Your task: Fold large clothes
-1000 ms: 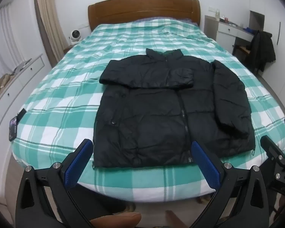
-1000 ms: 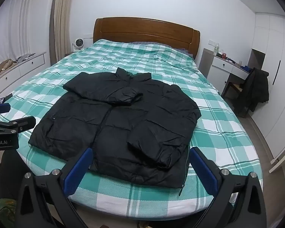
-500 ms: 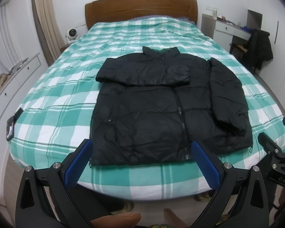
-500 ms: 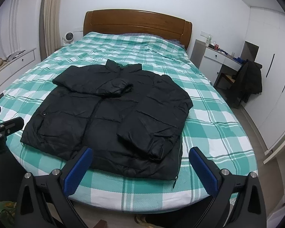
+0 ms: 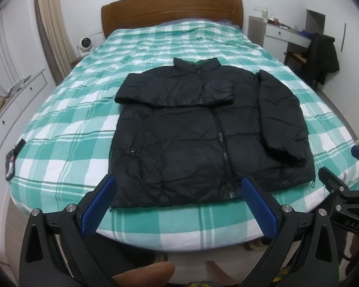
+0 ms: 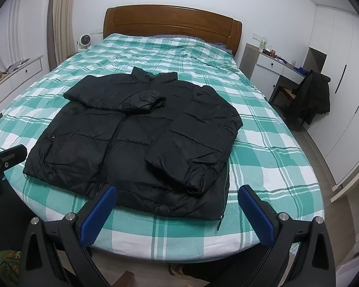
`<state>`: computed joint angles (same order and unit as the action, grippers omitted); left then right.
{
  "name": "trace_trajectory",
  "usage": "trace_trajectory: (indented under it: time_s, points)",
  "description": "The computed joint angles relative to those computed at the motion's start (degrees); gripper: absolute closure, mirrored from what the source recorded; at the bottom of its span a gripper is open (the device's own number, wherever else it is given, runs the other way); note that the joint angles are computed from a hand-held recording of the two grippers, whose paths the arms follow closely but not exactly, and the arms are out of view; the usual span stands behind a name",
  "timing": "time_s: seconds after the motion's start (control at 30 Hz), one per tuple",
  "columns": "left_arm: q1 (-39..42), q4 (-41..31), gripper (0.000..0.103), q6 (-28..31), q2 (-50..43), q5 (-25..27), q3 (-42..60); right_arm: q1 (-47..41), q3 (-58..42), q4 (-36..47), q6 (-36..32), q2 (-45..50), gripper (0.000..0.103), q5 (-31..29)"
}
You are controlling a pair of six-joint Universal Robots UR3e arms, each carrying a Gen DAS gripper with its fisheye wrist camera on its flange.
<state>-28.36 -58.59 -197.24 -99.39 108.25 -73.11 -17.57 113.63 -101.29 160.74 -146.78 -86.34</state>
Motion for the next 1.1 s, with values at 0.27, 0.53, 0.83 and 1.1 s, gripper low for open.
trace_trajectory:
  time_s: [0.27,0.53,0.83,1.1]
  points:
    - [-0.2,-0.2,0.000,0.6,-0.4,-0.7,0.3,1.2,0.8,-1.5,0.8,0.1,0.000,-0.9]
    - [0.3,-1.5,0.000,1.4,-0.8,-2.8,1.0,1.7,1.3,-2.2,1.7,0.3,0.000,-1.5]
    - [0.0,-1.9,0.000,1.4,-0.9,-2.2,1.0,2.3,1.5,-2.8,2.1,0.5,0.000,-2.0]
    - [0.2,-2.7,0.000,1.6,-0.9,-2.4,1.2,1.1,1.6,-2.2,1.4,-0.1,0.000,-1.1]
